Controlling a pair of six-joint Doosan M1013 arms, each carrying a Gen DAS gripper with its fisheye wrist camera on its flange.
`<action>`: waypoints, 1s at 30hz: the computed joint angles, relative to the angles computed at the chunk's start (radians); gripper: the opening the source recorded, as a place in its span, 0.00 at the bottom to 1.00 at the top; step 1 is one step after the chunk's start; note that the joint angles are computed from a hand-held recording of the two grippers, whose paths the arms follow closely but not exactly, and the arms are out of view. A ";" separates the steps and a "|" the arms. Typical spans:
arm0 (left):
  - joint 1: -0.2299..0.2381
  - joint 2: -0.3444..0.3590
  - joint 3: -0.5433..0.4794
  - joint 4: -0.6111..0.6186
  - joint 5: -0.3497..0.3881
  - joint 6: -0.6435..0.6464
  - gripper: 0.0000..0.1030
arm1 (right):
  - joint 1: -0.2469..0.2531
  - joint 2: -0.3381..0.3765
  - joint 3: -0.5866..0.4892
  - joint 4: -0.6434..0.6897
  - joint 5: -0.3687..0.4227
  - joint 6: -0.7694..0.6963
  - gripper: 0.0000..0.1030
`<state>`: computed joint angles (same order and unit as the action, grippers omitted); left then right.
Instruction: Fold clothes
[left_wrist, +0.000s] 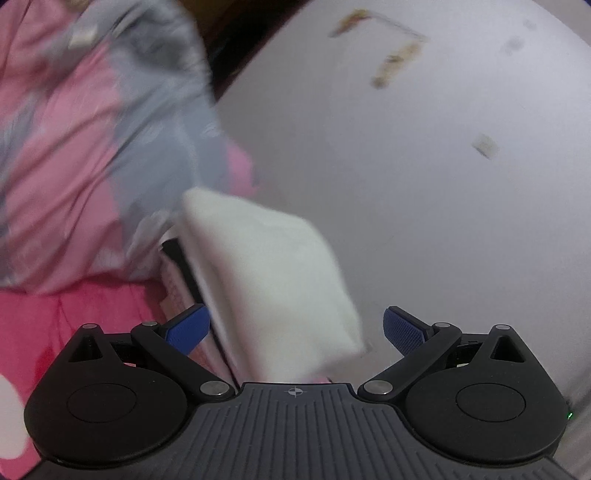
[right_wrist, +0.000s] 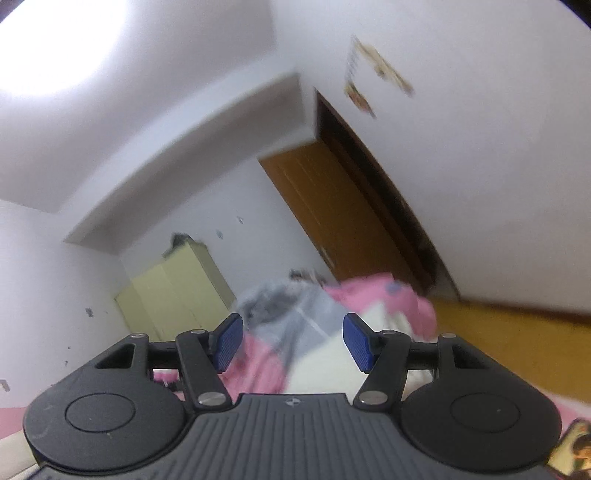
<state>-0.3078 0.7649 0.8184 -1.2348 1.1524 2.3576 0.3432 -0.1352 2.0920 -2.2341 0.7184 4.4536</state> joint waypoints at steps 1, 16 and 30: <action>0.007 -0.038 0.057 -0.022 -0.003 0.067 1.00 | 0.049 -0.017 -0.004 0.081 0.039 -0.109 0.63; 0.075 -0.467 0.790 -0.160 -0.198 0.753 1.00 | 0.581 0.160 -0.160 0.664 0.525 -0.642 1.00; 0.026 -0.616 1.038 -0.451 -0.671 1.130 1.00 | 0.591 0.375 -0.392 0.909 0.666 -0.818 1.00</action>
